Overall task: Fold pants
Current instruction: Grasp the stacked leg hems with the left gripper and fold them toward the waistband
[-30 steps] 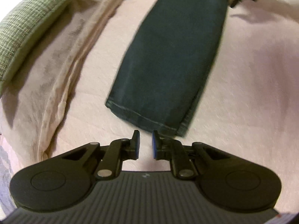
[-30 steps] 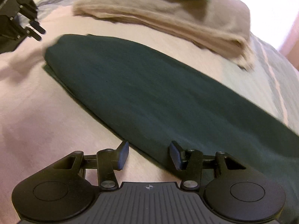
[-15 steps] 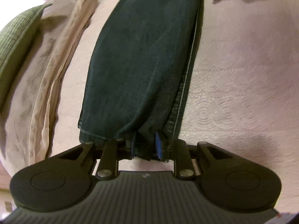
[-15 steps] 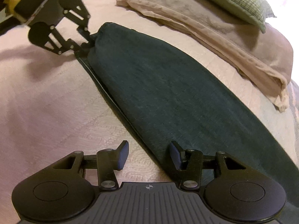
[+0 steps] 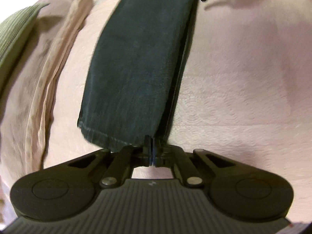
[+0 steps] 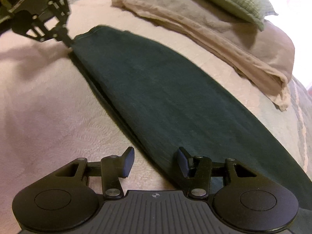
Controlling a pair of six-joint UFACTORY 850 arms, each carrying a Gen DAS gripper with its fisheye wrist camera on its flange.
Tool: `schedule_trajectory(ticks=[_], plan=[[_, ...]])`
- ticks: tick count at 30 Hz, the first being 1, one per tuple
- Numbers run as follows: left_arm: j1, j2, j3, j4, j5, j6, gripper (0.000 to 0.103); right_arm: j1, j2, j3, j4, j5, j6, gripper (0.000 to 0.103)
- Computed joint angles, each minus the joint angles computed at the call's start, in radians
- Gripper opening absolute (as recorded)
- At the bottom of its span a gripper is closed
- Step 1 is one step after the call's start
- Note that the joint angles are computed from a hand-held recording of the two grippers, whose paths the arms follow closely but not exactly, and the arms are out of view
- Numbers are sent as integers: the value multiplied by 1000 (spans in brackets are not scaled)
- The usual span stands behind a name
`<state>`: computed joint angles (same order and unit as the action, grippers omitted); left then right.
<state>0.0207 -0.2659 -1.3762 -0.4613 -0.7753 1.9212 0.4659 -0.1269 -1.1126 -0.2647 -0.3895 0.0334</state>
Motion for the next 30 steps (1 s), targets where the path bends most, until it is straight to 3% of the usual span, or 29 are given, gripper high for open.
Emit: schedule_trajectory(ticks=[5, 7, 10, 14, 17, 19, 21, 23, 24, 27, 30], plan=[[24, -131, -264, 26, -298, -305, 9, -76, -24, -51, 177, 7, -225, 46], [23, -182, -352, 43, -353, -366, 15, -112, -49, -92, 288, -3, -357, 46], [19, -226, -409, 26, -282, -520, 16, -165, -95, -158, 417, 8, -481, 46], [-27, -313, -477, 108, -121, -818, 16, -216, -194, -267, 451, -5, -502, 46], [-49, -391, -545, 126, -84, -1013, 20, -247, -271, -352, 548, -47, -625, 45], [-53, -433, -590, 115, -99, -1095, 34, -260, -305, -388, 570, -84, -694, 45], [-54, -461, -616, 111, -116, -1166, 35, -269, -328, -405, 579, -107, -721, 45], [-51, -485, -641, 88, -141, -1189, 29, -278, -352, -424, 586, -134, -721, 36], [-49, -485, -640, 77, -149, -1178, 17, -279, -356, -425, 586, -141, -717, 27], [-48, -460, -613, 60, -157, -1140, 5, -276, -346, -409, 561, -131, -698, 2], [-45, -427, -577, 43, -118, -1096, 4, -267, -327, -391, 514, -106, -666, 0]])
